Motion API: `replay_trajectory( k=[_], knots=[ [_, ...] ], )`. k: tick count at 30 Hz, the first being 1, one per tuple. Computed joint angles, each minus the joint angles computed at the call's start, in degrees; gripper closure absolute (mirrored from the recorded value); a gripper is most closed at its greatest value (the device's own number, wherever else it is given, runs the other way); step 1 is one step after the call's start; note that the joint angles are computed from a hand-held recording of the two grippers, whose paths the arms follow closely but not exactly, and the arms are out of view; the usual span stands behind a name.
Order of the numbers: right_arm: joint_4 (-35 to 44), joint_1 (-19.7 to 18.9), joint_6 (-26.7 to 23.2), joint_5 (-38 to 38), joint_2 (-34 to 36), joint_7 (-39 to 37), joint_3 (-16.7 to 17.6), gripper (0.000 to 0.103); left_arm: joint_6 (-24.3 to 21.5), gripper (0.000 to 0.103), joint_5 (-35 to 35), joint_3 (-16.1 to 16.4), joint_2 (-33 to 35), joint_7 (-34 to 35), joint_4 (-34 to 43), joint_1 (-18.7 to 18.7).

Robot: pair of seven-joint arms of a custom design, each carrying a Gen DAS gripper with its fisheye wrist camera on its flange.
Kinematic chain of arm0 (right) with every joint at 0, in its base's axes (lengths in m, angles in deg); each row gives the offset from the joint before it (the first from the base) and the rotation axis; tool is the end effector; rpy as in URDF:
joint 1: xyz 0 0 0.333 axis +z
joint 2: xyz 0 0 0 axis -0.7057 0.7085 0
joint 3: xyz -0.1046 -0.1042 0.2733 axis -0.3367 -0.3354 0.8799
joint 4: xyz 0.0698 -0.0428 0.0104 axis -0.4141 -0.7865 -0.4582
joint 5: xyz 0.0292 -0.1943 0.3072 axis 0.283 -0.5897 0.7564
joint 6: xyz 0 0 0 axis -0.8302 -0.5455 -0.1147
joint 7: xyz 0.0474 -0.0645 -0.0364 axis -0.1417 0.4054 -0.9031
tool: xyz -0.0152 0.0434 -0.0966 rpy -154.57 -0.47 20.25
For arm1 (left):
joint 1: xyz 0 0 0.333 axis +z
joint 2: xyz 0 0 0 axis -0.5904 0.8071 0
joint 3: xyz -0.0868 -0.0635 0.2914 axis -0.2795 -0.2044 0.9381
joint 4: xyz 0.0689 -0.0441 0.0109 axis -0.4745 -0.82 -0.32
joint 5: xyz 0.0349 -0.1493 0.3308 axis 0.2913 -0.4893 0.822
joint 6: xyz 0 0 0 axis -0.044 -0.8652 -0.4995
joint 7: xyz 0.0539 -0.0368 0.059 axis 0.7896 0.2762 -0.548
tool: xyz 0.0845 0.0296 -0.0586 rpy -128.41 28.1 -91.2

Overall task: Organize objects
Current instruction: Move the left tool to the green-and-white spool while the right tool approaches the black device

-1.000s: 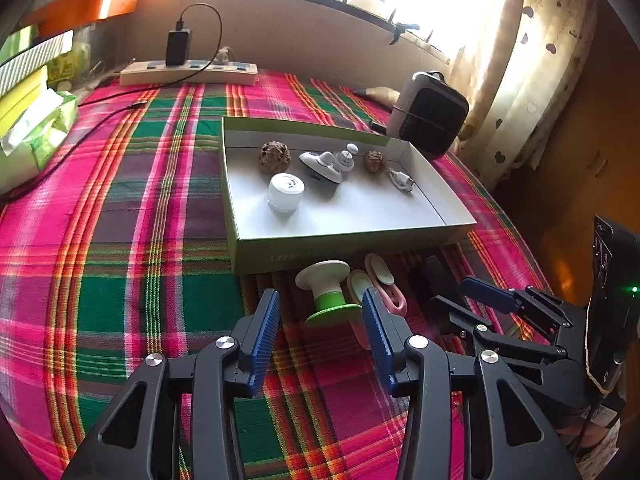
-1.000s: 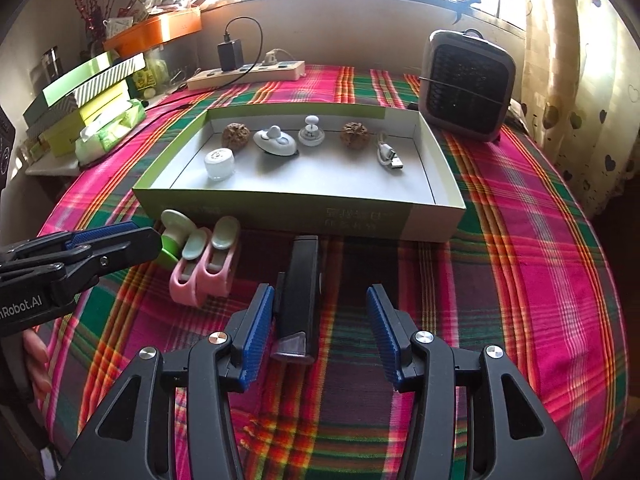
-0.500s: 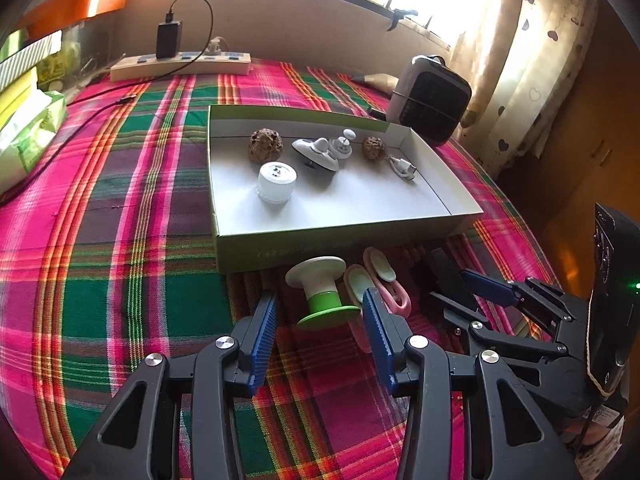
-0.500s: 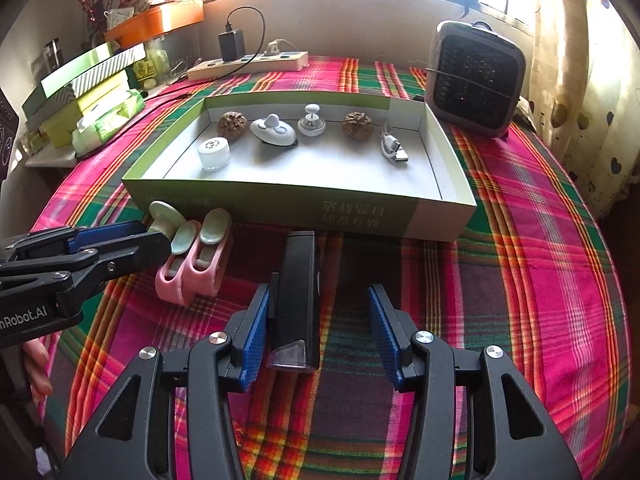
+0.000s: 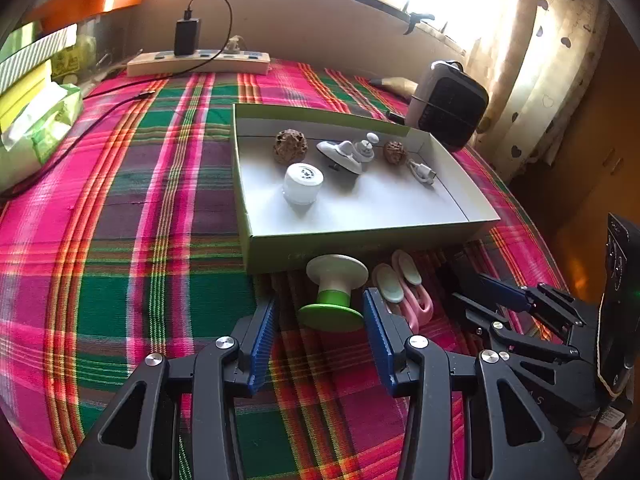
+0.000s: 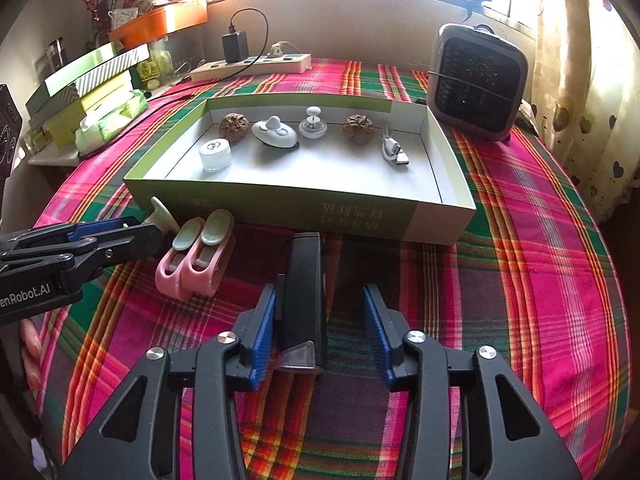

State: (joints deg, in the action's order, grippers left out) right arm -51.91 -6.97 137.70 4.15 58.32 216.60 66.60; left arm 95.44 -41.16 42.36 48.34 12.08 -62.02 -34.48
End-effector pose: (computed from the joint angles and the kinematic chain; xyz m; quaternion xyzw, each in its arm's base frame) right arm 0.5907 0.3777 0.3982 -0.6930 0.6394 -0.2263 0.2444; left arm 0.6465 -0.2156 0.4035 -0.5739 0.7361 -0.3508 0.0762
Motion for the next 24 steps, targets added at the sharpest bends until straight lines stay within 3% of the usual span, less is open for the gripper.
replay_trajectory(
  k=[18,21,24],
  knots=[
    [-0.09,0.05,0.29,0.22,0.02,-0.19,-0.11,0.062,-0.84,0.062,5.46,2.92,1.42,-2.78,2.46,-2.78],
    [-0.07,0.06,0.27,0.23,0.03,-0.2,-0.11,0.062,-0.61,0.07,6.54,3.84,1.3,-4.19,2.36,-3.47],
    [-0.09,0.06,0.29,0.21,0.02,-0.19,-0.13,0.062,-0.56,0.071,6.6,3.3,1.42,-4.44,2.36,-2.93]
  ],
)
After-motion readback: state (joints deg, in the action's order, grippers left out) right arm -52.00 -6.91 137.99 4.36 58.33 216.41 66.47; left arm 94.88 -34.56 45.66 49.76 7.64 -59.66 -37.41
